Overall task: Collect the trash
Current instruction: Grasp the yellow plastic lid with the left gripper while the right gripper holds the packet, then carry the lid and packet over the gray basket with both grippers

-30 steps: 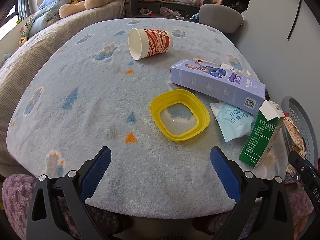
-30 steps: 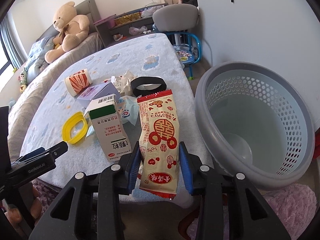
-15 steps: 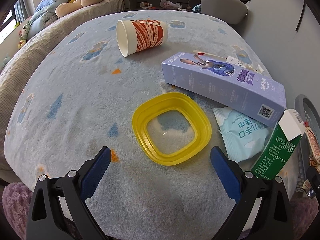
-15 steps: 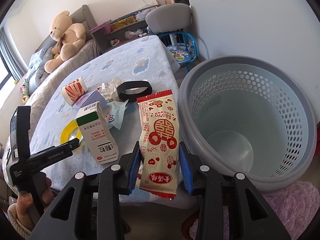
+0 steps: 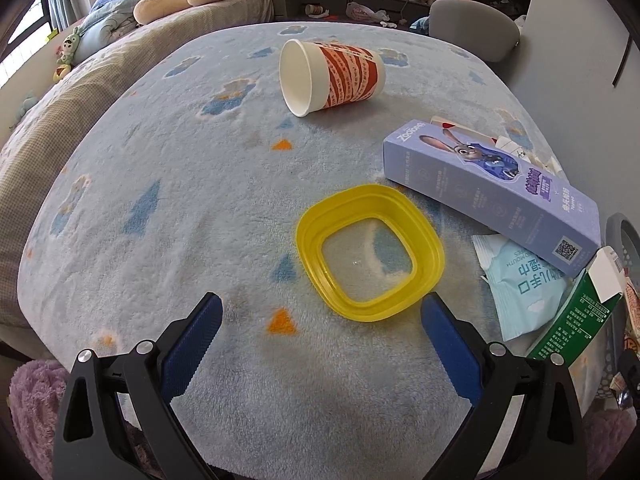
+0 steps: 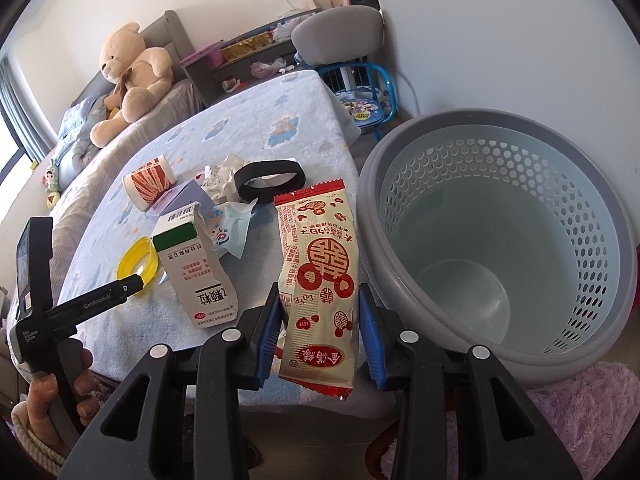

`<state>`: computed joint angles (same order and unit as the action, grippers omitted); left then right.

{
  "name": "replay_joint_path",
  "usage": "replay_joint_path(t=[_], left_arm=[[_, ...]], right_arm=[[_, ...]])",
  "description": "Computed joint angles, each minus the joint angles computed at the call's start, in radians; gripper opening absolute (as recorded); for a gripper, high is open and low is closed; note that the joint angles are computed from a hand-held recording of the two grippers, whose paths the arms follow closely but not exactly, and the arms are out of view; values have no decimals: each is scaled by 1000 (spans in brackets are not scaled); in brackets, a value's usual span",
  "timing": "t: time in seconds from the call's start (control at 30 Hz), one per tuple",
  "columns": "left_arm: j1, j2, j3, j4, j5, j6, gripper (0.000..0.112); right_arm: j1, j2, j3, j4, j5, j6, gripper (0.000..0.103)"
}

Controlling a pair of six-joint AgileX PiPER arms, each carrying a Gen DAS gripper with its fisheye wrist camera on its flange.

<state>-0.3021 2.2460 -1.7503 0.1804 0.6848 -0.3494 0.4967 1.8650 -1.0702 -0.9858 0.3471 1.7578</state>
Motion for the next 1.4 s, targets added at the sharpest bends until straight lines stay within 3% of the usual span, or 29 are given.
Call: replay_joint_path(t=[0.2,0.33,0.63,0.8,0.93,1.17,1.4], left_arm=[[-1,43,-86,-72,37,54,95],[4,112,-199,-128,114,105,95],[-7,187,-320,-84,154,78,94],[-12,155,-260,-36,107,64,74],[7,105,-181,-61,62,83,73],[-27,-103,100,59,-96,4,73],[-124,-250,198,145,-160,-53,73]], right_arm=[[4,-3,2,0,-1,2,37],[2,-3,3,1,-8,5,37],[-1,0,5,-1,-13,9,37],[-4,5,8,-17,-19,27,37],[-6,4,14,-32,-24,41,37],[-8,-26,46,-83,-30,101,37],[-2,-93,100,-159,-1,170,37]])
